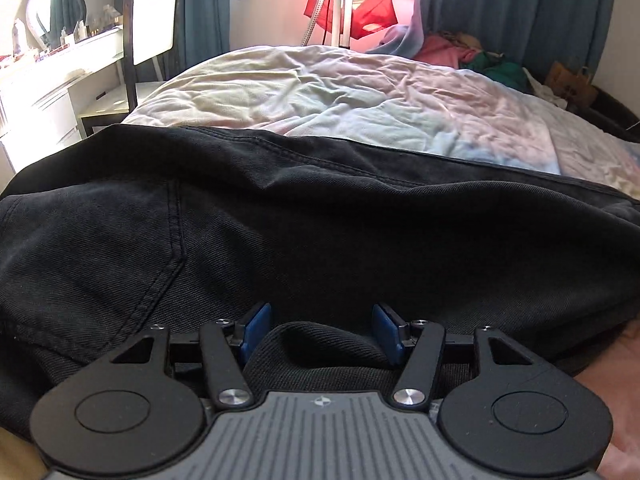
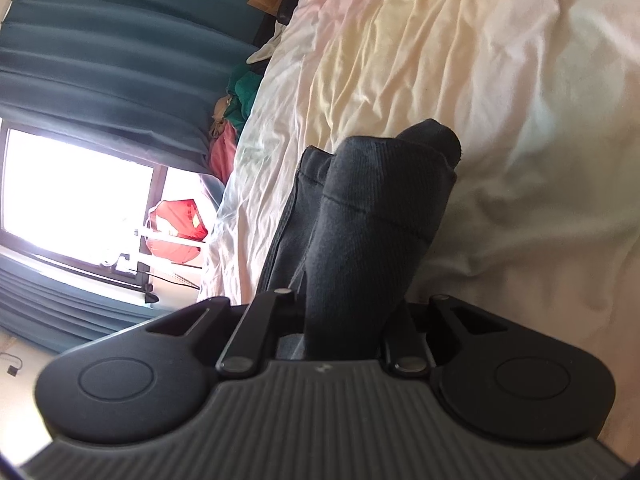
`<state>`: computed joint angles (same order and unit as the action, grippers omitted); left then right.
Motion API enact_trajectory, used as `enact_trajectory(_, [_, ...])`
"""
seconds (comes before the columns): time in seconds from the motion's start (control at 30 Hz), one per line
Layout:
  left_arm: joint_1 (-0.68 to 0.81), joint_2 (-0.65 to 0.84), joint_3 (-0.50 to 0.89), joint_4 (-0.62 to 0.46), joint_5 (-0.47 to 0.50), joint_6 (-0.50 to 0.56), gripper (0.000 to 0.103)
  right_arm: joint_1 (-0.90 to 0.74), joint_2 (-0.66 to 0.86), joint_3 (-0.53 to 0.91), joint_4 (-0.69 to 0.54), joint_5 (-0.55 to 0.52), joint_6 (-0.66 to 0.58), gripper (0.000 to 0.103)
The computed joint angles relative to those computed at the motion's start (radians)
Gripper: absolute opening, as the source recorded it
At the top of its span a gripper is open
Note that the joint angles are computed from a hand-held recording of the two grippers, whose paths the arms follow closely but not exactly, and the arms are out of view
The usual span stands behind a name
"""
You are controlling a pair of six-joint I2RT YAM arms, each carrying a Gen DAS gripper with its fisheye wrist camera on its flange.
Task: Fold clothes
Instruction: 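Lay the held pant leg onto the pants and open the right tool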
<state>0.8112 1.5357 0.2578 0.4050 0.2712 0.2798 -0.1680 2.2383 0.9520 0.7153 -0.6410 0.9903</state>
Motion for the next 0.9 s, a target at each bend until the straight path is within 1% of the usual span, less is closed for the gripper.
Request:
enact_trajectory(0.03, [0.002,0.001,-0.003,0.006,0.000,0.002,0.060,-0.002,0.010,-0.002,0.014,-0.005,0.032,0.023])
enact_trajectory(0.1, [0.003,0.000,-0.009,0.016,-0.002,0.001,0.060,-0.004,0.033,0.005,0.024,-0.018,0.080,0.033])
enact_trajectory(0.13, [0.001,-0.002,-0.011,0.019,-0.006,-0.002,0.061,-0.004,0.047,0.012,0.032,-0.033,0.094,0.044])
enact_trajectory(0.17, [-0.002,-0.005,-0.014,0.022,-0.010,-0.006,0.061,-0.004,0.062,0.020,0.038,-0.048,0.105,0.052])
enact_trajectory(0.2, [-0.005,-0.007,-0.016,0.025,-0.014,-0.009,0.061,-0.001,0.072,0.032,0.034,-0.063,0.097,0.053])
enact_trajectory(0.3, [-0.004,-0.008,-0.028,0.045,-0.015,-0.013,0.062,0.021,0.065,0.070,-0.047,-0.066,0.000,0.058])
enact_trajectory(0.33, [-0.004,-0.009,-0.030,0.048,-0.016,-0.015,0.062,0.026,0.069,0.073,-0.026,-0.080,0.000,0.058])
enact_trajectory(0.43, [0.000,-0.025,-0.042,0.048,-0.015,-0.018,0.062,0.022,0.111,0.053,0.211,-0.157,0.123,0.059])
enact_trajectory(0.47, [-0.001,-0.028,-0.045,0.049,-0.017,-0.016,0.062,0.020,0.122,0.051,0.276,-0.167,0.162,0.059])
enact_trajectory(0.5, [-0.002,-0.030,-0.046,0.049,-0.020,-0.014,0.062,0.019,0.129,0.052,0.306,-0.175,0.179,0.059])
enact_trajectory(0.53, [-0.004,-0.031,-0.048,0.050,-0.022,-0.012,0.062,0.019,0.132,0.055,0.322,-0.180,0.186,0.059])
enact_trajectory(0.57, [-0.005,-0.033,-0.048,0.049,-0.025,-0.012,0.062,0.022,0.120,0.060,0.273,-0.171,0.146,0.059])
enact_trajectory(0.63, [-0.010,-0.038,-0.045,0.041,-0.029,-0.015,0.063,0.029,0.103,0.081,0.130,-0.139,0.049,0.057])
enact_trajectory(0.67, [-0.013,-0.041,-0.045,0.038,-0.033,-0.017,0.064,0.033,0.099,0.092,0.070,-0.121,0.010,0.053])
enact_trajectory(0.7, [-0.016,-0.042,-0.045,0.038,-0.038,-0.019,0.064,0.034,0.106,0.098,0.047,-0.108,0.000,0.048])
enact_trajectory(0.73, [-0.020,-0.043,-0.045,0.037,-0.042,-0.021,0.064,0.036,0.112,0.102,0.035,-0.095,-0.007,0.034])
enact_trajectory(0.77, [-0.022,-0.046,-0.046,0.037,-0.045,-0.020,0.064,0.039,0.109,0.103,0.018,-0.079,-0.017,0.026])
enact_trajectory(0.8, [-0.023,-0.049,-0.047,0.035,-0.047,-0.017,0.064,0.046,0.100,0.103,-0.003,-0.059,-0.035,0.025])
enact_trajectory(0.83, [-0.024,-0.052,-0.046,0.032,-0.048,-0.014,0.064,0.055,0.079,0.099,-0.032,-0.029,-0.068,0.021])
enact_trajectory(0.9, [-0.023,-0.057,-0.042,0.020,-0.048,-0.010,0.064,0.076,0.034,0.087,-0.078,0.035,-0.148,0.019])
